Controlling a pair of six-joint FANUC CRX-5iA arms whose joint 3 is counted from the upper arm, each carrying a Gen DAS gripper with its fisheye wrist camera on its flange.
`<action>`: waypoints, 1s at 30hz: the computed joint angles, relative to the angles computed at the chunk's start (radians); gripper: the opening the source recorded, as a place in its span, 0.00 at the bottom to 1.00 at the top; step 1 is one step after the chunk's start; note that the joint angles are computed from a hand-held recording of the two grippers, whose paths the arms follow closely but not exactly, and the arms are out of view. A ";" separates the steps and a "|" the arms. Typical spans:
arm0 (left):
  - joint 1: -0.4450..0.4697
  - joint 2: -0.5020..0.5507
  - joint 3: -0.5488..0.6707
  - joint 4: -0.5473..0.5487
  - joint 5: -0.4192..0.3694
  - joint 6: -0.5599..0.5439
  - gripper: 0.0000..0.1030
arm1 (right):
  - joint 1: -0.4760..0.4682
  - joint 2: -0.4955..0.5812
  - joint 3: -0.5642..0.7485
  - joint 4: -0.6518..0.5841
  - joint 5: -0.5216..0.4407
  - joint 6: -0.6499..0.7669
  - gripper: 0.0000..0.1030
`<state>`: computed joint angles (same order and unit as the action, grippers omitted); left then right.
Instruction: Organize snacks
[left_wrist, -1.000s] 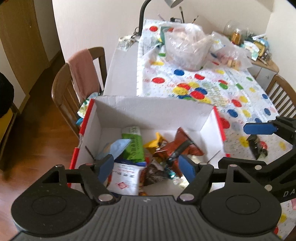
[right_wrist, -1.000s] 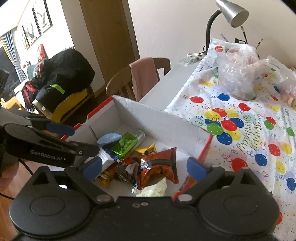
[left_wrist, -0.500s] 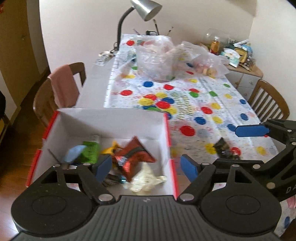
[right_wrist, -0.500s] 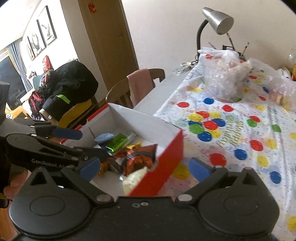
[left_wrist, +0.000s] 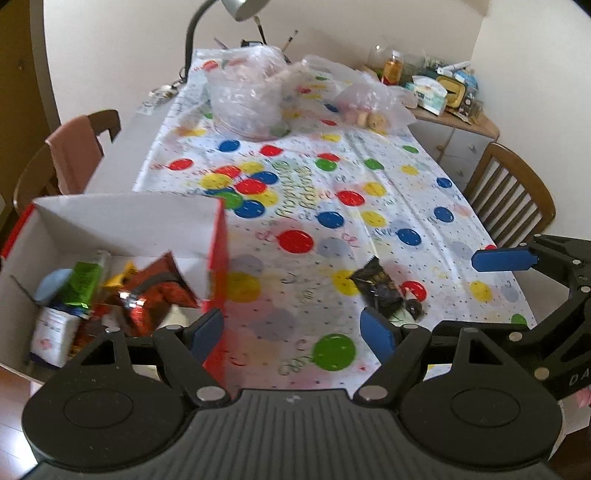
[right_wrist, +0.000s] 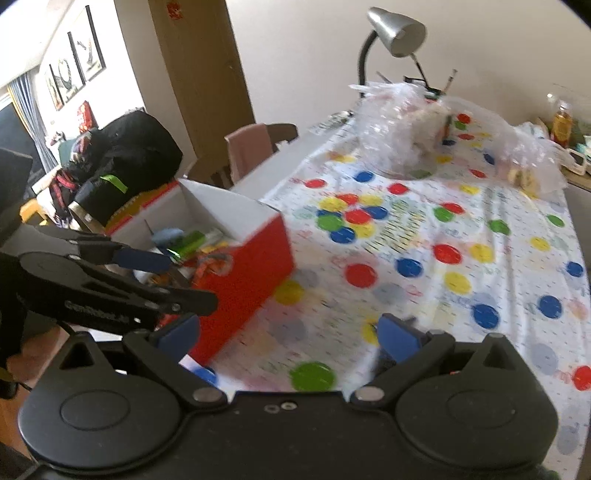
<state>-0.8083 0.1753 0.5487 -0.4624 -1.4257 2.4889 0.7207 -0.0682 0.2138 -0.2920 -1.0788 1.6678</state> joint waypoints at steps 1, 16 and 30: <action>0.001 0.012 0.007 0.007 0.005 0.002 0.78 | -0.016 0.000 -0.004 -0.007 -0.008 0.014 1.00; 0.078 0.248 0.196 0.193 0.006 0.045 0.78 | -0.184 0.070 -0.014 -0.054 -0.089 0.226 0.95; 0.162 0.528 0.534 0.318 -0.152 0.145 0.78 | -0.244 0.170 0.019 -0.032 -0.131 0.218 0.84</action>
